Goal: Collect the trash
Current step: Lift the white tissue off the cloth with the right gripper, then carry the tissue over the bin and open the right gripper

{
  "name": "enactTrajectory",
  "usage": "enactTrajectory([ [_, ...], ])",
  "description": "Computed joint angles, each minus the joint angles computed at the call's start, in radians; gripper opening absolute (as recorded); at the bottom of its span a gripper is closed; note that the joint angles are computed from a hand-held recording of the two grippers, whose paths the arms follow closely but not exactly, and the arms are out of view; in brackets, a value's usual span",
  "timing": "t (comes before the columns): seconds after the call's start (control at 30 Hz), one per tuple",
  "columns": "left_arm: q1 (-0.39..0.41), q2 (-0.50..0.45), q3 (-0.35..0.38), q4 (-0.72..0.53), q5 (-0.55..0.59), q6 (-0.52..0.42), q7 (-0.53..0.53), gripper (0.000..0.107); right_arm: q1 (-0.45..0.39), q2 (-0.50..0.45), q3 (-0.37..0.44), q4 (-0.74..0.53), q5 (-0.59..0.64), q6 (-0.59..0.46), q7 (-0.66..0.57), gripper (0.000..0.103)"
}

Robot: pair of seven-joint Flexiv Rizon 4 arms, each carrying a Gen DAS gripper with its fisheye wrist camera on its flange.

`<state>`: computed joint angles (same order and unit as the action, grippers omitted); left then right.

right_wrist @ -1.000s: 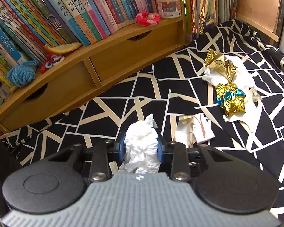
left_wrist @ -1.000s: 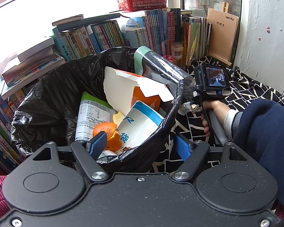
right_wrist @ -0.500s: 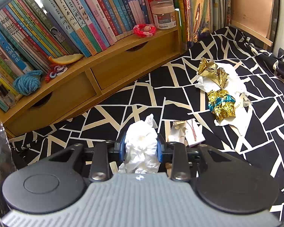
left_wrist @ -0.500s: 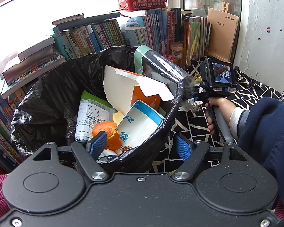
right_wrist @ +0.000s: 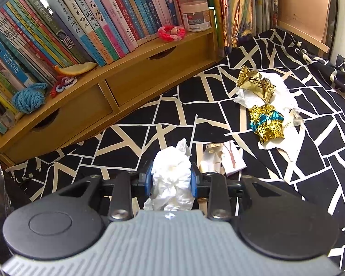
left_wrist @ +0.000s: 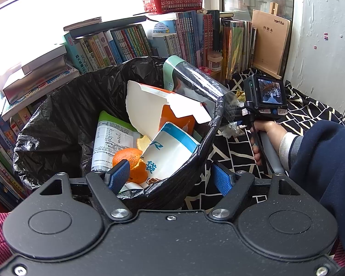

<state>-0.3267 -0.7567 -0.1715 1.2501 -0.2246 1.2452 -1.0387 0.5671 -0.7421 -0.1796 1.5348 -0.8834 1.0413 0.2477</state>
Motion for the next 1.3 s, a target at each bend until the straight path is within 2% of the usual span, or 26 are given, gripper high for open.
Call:
enactTrajectory([
  [0.9, 0.004, 0.000, -0.005, 0.001, -0.001, 0.000, 0.003, 0.075, -0.007, 0.025, 0.014, 0.021, -0.023, -0.028, 0.023, 0.038],
  [1.07, 0.009, -0.003, -0.011, -0.007, -0.010, -0.009, 0.010, 0.075, -0.005, 0.021, 0.011, 0.024, -0.024, -0.048, 0.040, 0.049],
  [1.1, 0.009, -0.004, -0.010, -0.008, -0.010, -0.009, 0.010, 0.075, -0.006, 0.021, 0.012, 0.025, -0.023, -0.054, 0.041, 0.057],
  [1.17, 0.007, -0.004, -0.008, -0.009, -0.010, -0.009, 0.010, 0.075, -0.006, 0.019, 0.011, 0.025, -0.026, -0.066, 0.043, 0.060],
  [1.3, 0.005, -0.003, -0.003, -0.010, -0.008, -0.008, 0.008, 0.075, -0.009, 0.011, 0.015, 0.019, -0.032, -0.091, 0.024, 0.072],
])
